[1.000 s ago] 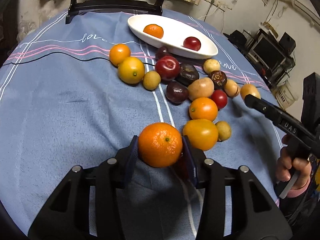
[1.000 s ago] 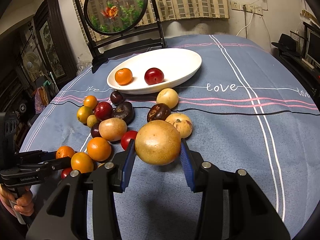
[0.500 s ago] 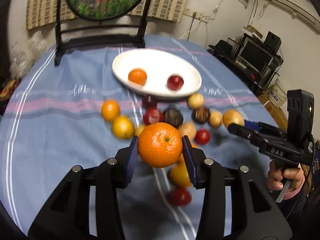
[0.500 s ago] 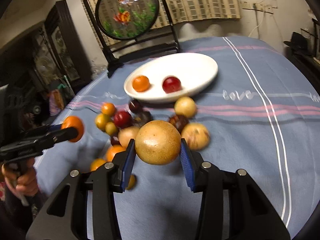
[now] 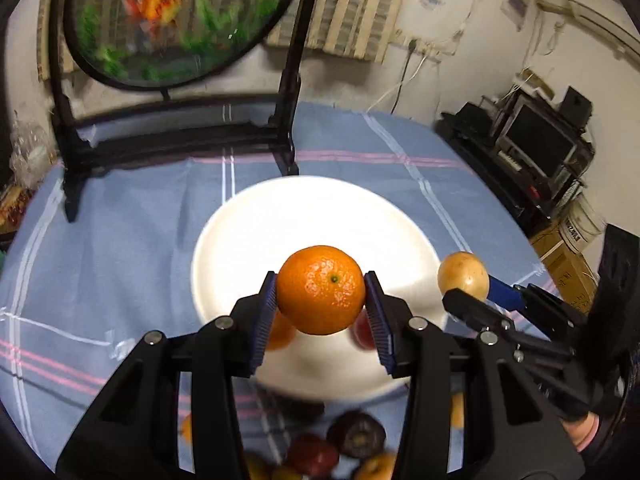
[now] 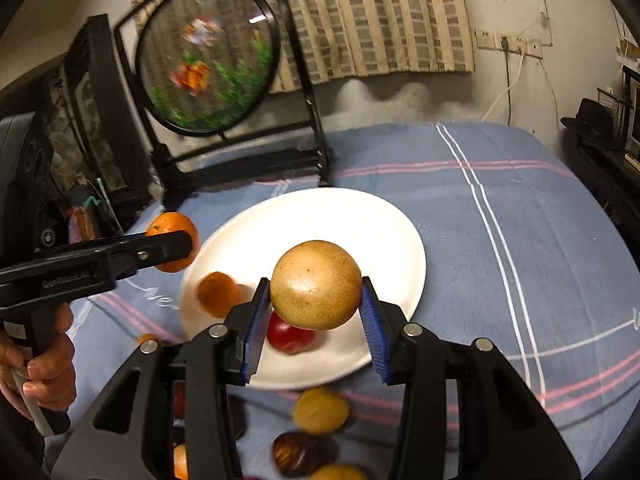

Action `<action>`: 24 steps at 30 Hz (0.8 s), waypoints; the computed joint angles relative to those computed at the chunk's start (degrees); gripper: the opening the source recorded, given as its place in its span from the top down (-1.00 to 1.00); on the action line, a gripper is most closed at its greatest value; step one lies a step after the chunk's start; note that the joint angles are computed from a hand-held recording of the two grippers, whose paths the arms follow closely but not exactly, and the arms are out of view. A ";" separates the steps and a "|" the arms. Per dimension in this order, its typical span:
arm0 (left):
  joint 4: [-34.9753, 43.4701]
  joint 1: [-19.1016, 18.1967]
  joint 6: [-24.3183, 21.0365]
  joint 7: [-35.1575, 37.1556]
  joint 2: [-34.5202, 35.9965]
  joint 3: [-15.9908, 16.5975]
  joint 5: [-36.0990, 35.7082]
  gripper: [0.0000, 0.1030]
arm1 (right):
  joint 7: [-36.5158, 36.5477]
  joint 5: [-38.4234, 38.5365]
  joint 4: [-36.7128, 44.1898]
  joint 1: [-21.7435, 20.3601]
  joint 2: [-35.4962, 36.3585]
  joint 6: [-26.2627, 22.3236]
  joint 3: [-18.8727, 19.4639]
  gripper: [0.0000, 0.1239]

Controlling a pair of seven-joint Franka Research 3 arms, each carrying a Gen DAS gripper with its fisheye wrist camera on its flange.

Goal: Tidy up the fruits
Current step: 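Carry the tan fruit and orange onto the plate and open both tools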

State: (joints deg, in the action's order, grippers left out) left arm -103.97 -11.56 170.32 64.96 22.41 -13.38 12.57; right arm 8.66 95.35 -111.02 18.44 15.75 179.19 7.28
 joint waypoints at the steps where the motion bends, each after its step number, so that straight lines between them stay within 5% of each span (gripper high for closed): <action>1: 3.09 -0.36 -2.04 0.06 2.64 0.04 -0.12 0.14 | 4.53 -4.50 0.44 0.04 1.34 0.02 -0.31 0.29; 5: 10.26 -1.45 -6.56 0.13 8.41 0.39 -0.17 0.14 | 17.69 -17.55 0.91 -0.85 4.29 -1.38 -0.71 0.29; 10: 16.28 -4.66 -11.48 -1.23 12.68 2.90 2.23 0.12 | 22.88 -24.71 0.72 -2.38 5.58 -2.29 0.54 0.28; 12: 17.51 -5.05 -12.65 -1.98 13.53 3.18 2.61 -0.03 | 26.89 -29.35 0.39 -1.86 5.81 -2.47 -0.17 0.23; 13: 17.24 -5.66 -12.28 -3.19 13.31 3.98 3.31 -0.32 | 28.22 -31.00 0.28 -1.98 5.76 -2.74 -0.19 0.17; 19: 9.78 -7.72 -8.01 -8.60 6.90 6.82 9.19 -0.56 | 21.19 -25.51 -1.01 -9.66 3.39 -0.74 8.68 0.14; 24: -4.53 -11.77 -1.07 -21.66 -4.40 12.73 21.11 -0.85 | 6.46 -10.40 -5.06 -11.90 -2.25 -0.62 11.61 0.14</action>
State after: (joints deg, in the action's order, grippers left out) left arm -108.50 -23.32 169.25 43.31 18.01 -0.65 33.68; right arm 15.12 84.95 -116.08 6.53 13.51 178.57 18.89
